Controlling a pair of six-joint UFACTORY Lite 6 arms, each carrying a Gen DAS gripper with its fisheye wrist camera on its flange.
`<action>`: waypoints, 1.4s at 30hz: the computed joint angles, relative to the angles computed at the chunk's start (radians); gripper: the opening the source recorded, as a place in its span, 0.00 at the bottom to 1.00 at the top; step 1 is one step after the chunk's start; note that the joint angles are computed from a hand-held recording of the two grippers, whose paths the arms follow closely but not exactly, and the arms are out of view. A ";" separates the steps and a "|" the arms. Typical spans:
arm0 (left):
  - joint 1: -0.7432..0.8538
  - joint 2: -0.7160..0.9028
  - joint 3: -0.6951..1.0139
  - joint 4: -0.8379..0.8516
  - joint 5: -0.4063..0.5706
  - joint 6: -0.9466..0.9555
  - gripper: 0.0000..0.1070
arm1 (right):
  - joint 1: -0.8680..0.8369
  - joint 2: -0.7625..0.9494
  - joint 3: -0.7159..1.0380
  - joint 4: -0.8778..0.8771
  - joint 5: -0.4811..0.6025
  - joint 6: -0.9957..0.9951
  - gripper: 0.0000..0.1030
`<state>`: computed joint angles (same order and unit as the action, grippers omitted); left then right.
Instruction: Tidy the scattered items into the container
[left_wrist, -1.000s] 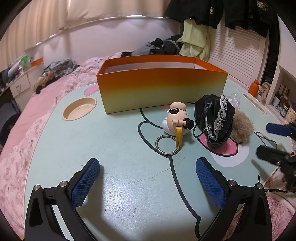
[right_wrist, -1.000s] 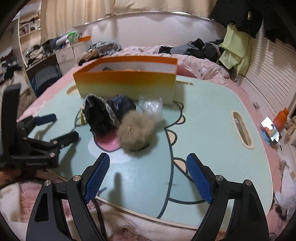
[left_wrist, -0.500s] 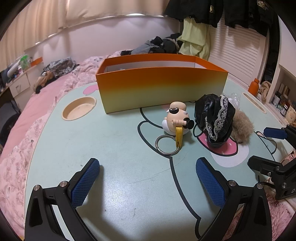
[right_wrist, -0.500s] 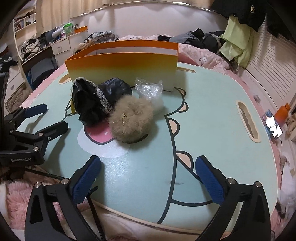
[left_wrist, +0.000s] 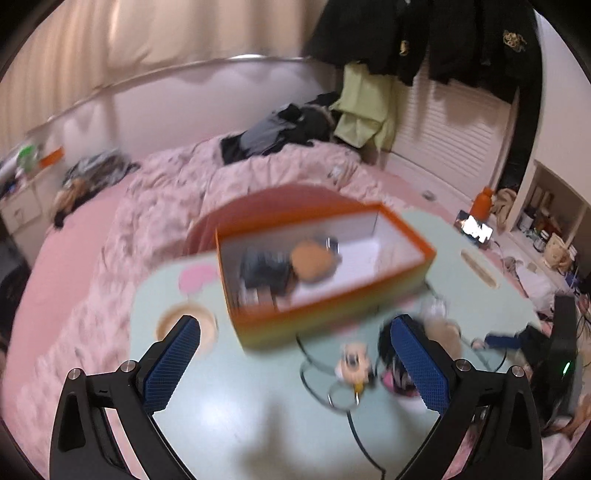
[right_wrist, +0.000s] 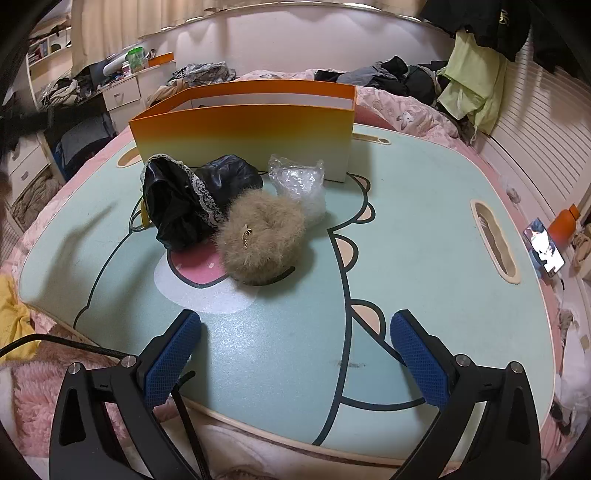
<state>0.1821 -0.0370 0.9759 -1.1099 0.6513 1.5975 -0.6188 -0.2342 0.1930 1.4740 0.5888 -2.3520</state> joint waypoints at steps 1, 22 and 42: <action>-0.031 0.050 0.080 0.046 -0.013 -0.044 0.96 | 0.001 -0.001 0.000 0.001 -0.001 0.000 0.99; -0.402 0.909 1.043 1.139 0.077 -1.139 0.65 | 0.008 -0.001 -0.004 0.014 -0.004 -0.004 0.99; -0.254 0.376 0.527 0.566 -0.009 -0.562 0.58 | 0.014 0.008 0.003 0.024 -0.009 -0.002 0.99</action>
